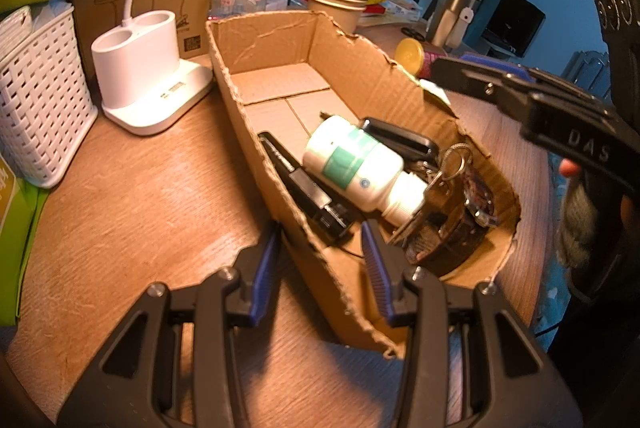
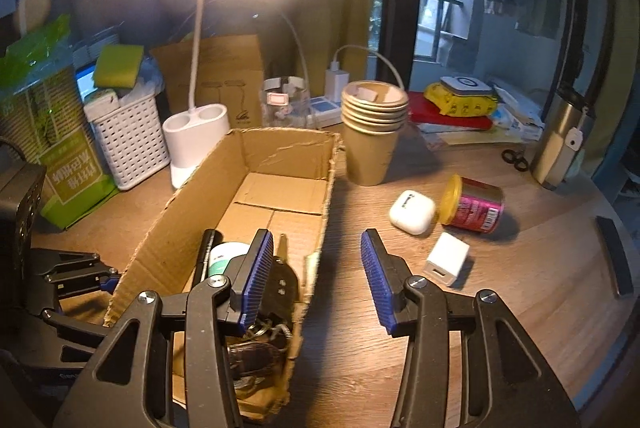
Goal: Organize rigid objects
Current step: 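Withdraw the right tool toward the white USB charger cube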
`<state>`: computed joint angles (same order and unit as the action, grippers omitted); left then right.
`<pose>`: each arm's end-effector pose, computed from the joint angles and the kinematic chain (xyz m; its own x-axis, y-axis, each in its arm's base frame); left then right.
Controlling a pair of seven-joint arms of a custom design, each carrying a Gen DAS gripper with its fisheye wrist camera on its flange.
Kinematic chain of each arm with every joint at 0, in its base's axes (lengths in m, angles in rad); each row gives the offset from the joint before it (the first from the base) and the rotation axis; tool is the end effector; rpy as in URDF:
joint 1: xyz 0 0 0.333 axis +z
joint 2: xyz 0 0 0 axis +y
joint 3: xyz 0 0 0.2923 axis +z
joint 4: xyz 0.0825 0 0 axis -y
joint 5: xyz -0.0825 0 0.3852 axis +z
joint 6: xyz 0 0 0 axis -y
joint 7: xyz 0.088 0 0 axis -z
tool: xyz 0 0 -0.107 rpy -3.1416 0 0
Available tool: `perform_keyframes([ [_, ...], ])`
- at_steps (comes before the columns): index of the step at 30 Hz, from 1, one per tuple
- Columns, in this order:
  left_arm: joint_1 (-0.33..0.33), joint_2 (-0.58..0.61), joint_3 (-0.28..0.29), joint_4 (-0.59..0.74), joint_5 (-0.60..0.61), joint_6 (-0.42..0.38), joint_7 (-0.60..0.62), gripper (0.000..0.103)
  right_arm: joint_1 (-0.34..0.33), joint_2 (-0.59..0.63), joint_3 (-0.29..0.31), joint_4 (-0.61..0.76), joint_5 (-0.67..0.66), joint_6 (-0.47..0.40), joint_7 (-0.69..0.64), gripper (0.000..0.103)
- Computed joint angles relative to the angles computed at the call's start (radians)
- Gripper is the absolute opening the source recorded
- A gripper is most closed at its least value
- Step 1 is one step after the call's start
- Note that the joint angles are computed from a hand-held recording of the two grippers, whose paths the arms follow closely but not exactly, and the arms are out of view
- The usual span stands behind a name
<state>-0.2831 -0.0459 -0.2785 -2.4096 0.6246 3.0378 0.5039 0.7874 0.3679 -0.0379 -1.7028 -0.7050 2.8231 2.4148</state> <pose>0.4191 -0.3169 0.3720 -0.1711 -0.9601 0.2210 -0.7990 0.0039 -0.6013 0.4818 0.4970 0.4351 0.4712 -0.8815 0.0288 -0.5735 -0.3310 -0.7494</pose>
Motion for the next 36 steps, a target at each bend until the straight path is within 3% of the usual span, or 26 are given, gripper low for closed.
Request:
perform_keyframes([
  [13, 0.0, 0.0, 0.0, 0.0, 0.003, 0.0, -0.003, 0.043, -0.026, -0.036, -0.01, -0.048, -0.069, -0.01, 0.103, 0.049],
  [17, 0.0, 0.001, 0.0, 0.001, 0.004, 0.0, -0.004, 0.043, -0.034, -0.038, -0.01, -0.053, -0.094, -0.023, 0.134, 0.06],
  [36, 0.0, 0.0, 0.0, 0.0, 0.006, 0.0, -0.006, 0.043, -0.1, -0.051, -0.014, -0.089, -0.192, -0.045, 0.305, 0.066],
])
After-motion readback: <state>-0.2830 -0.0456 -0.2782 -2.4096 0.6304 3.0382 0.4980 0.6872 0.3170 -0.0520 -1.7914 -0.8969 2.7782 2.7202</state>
